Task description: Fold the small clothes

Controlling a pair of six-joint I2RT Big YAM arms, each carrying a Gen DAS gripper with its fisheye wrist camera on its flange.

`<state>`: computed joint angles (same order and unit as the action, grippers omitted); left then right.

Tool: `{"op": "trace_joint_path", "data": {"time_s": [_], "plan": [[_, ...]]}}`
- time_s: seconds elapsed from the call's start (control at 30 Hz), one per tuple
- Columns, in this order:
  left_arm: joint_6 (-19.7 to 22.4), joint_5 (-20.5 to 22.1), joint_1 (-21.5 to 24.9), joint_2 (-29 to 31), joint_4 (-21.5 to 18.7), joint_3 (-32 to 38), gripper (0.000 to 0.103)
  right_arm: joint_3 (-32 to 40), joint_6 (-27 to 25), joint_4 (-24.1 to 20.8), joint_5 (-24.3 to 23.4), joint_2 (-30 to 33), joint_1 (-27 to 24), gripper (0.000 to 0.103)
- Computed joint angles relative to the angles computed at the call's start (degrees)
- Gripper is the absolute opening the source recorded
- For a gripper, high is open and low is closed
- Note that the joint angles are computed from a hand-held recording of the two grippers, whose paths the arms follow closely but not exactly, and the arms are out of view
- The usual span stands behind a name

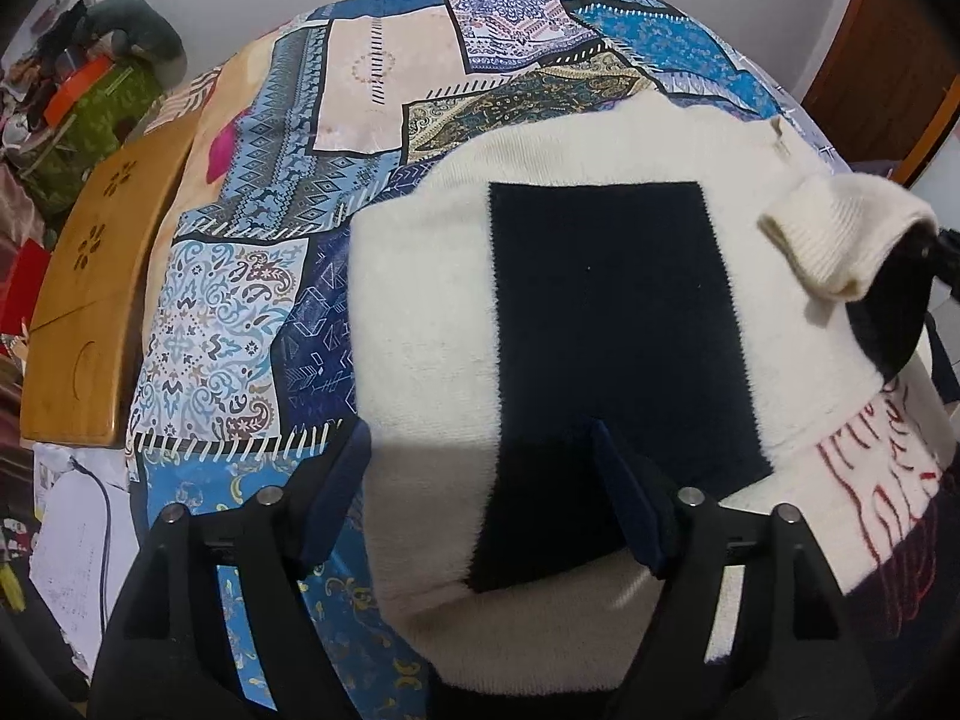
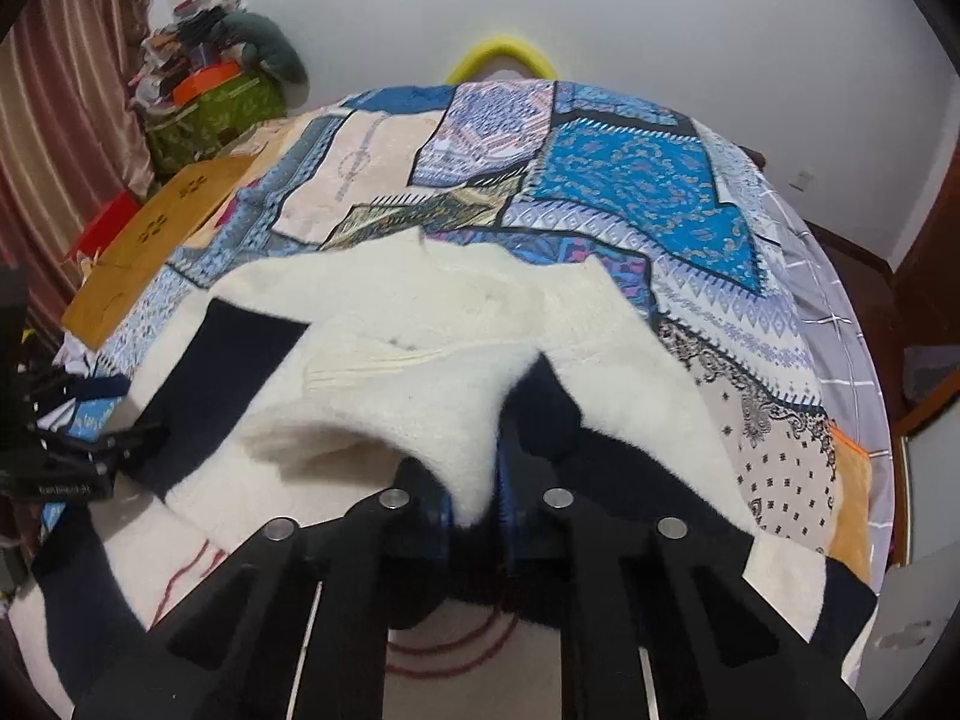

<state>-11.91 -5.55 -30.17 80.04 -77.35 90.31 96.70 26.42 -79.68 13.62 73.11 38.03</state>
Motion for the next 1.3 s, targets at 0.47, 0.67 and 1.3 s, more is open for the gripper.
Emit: {"op": "trace_joint_path", "data": {"time_s": [0.47, 0.67, 1.3], "plan": [[-2.8, 2.4, 1.2, 0.2, 0.2, -1.2, 0.093, -5.5, 8.8, 2.8, 4.9, -8.7, -3.9, 0.009], [-3.4, 1.9, 1.0, 0.4, -0.1, -1.0, 0.094, -7.8, 10.4, 0.2, 3.1, -12.3, -5.4, 0.009], [-3.4, -2.3, -0.5, 1.2, -3.2, 1.8, 0.094, -12.6, 13.1, -7.0, 3.5, -20.8, -10.8, 0.009]]}}
